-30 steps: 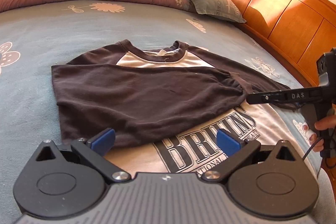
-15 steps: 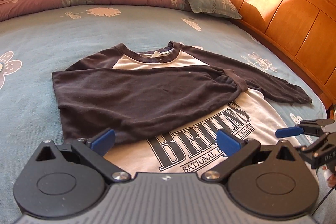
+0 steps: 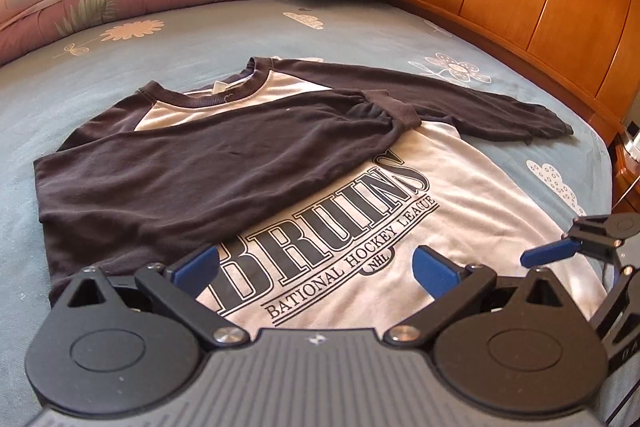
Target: Fold clothes
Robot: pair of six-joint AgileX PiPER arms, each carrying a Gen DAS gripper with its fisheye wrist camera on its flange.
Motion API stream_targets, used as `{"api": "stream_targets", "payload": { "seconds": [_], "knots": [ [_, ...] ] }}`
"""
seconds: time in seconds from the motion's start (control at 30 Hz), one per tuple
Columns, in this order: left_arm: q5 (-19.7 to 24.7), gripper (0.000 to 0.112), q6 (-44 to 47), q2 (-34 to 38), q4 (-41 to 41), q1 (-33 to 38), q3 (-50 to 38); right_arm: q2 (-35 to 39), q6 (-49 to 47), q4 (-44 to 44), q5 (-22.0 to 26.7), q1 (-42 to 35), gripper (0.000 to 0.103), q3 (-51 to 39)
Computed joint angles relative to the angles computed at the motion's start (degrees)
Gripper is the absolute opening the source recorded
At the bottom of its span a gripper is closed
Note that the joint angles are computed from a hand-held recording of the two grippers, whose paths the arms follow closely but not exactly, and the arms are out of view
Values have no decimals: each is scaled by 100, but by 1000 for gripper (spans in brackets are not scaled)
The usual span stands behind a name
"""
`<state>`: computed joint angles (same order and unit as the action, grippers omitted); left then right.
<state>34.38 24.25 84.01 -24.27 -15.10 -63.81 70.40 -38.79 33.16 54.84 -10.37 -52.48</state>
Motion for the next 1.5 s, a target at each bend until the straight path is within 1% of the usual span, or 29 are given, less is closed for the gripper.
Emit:
{"api": "stream_targets", "payload": {
  "seconds": [0.1,0.17,0.3,0.47,0.57,0.67,0.73,0.8,0.93,1.03,1.13,1.2,1.27,1.37,1.43,1.5],
  "knots": [
    [-38,102,-234,44,284,-149,13,148,18,283,56,-483,103,90],
    [-45,102,-306,93,373,-215,7,25,-418,677,37,-774,103,354],
    [-47,102,-359,216,448,-328,-16,-237,-796,925,-118,-894,103,702],
    [-64,102,-580,333,709,-474,-11,-453,-1272,1598,-322,-1175,103,1139],
    [-74,102,-627,374,757,-513,-5,-476,-1279,1533,-379,-1101,103,1125],
    [-116,102,-713,406,821,-552,9,-378,-1110,1493,-284,-1152,103,934],
    [-171,102,-807,411,905,-591,24,-302,-1097,1674,-275,-1370,103,778],
    [-173,102,-714,431,820,-584,21,-167,-1329,2065,-265,-1731,103,590],
    [-175,102,-656,501,755,-580,4,376,-1679,2626,-467,-2347,103,-24],
    [-227,102,-691,528,789,-595,16,1068,-1886,2999,-593,-2767,103,-599],
    [-258,102,-630,560,732,-574,11,1823,-1611,3011,-693,-3083,103,-1273],
    [-283,102,-564,583,647,-541,7,2184,-1406,2997,-818,-3286,103,-1548],
    [-326,102,-505,606,559,-513,14,2572,-1158,2976,-777,-3515,103,-1842],
    [-369,102,-535,610,549,-511,27,3067,-763,2980,-665,-3742,103,-2166],
    [-390,102,-553,617,555,-512,28,3329,-562,2922,-673,-3806,103,-2310],
    [-415,102,-510,616,512,-500,44,3541,-738,3122,-675,-3846,103,-2316]
  ]
}}
